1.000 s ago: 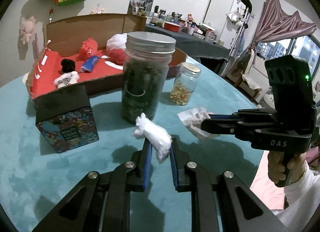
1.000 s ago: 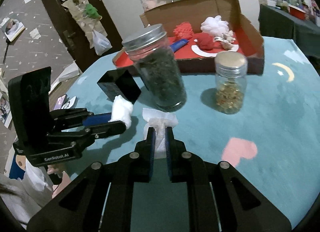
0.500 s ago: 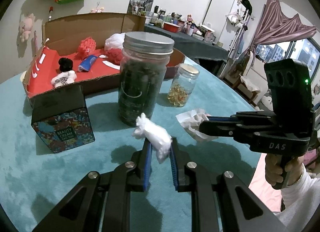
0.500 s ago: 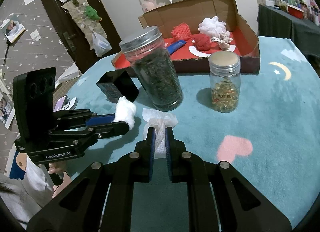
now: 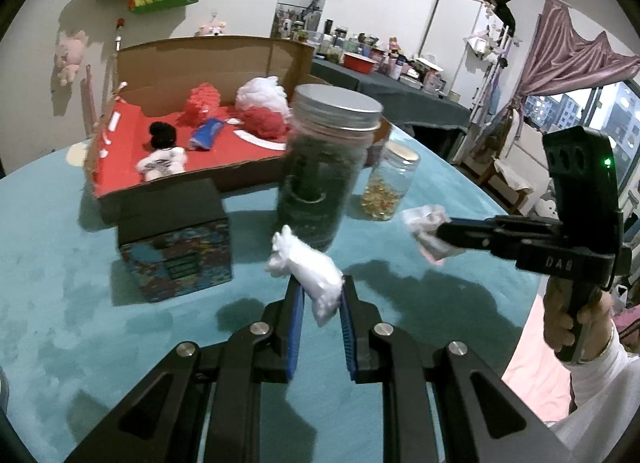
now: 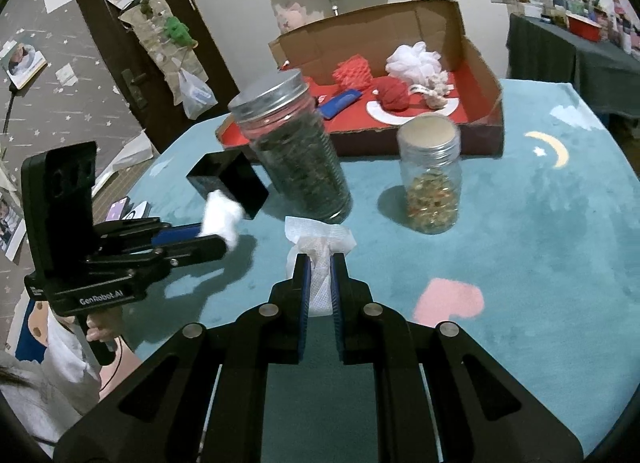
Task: Organize soft objects
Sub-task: 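Carry the white plush toy and white cloth over the cardboard box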
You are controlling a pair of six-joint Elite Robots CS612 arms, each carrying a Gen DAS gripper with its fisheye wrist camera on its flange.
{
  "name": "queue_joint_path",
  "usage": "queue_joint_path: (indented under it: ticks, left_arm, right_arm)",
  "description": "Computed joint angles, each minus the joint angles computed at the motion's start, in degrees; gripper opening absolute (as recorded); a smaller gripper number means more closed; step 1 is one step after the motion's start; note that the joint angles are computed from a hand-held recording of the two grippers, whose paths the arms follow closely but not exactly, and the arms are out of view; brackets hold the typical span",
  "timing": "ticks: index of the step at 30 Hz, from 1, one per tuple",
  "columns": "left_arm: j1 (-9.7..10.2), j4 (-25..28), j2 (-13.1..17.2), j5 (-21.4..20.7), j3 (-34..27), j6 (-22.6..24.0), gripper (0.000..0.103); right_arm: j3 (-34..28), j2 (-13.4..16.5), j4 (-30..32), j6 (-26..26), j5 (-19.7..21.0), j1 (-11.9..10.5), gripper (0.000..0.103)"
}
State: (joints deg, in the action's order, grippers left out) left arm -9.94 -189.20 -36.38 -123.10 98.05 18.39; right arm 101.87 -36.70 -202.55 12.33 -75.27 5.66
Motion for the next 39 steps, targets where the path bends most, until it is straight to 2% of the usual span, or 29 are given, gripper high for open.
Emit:
queue_joint_path:
  ticks: [19, 23, 32, 39]
  left_arm:
    - [3.55, 2.3, 1.04, 8.1, -2.46, -1.28, 0.019]
    - [4.16, 5.07, 1.81, 8.34, -4.75, -0.73, 0.019]
    - [4.77, 9.62, 3.39, 8.28, -9.53, 3.68, 0.019]
    - [4.53, 12.48, 3.52, 6.92, -12.33, 7.2, 0.019]
  right_arm:
    - [1.87, -1.04, 0.95, 0.92, -6.07, -2.69, 0.01]
    - [1.35, -0.92, 2.2, -0.09, -6.61, -3.17, 0.01]
    - [-1.35, -0.48, 6.63, -4.02, -8.88, -3.72, 0.01]
    - [-4.05, 0.01, 9.86, -7.2, -9.06, -4.51, 0.01]
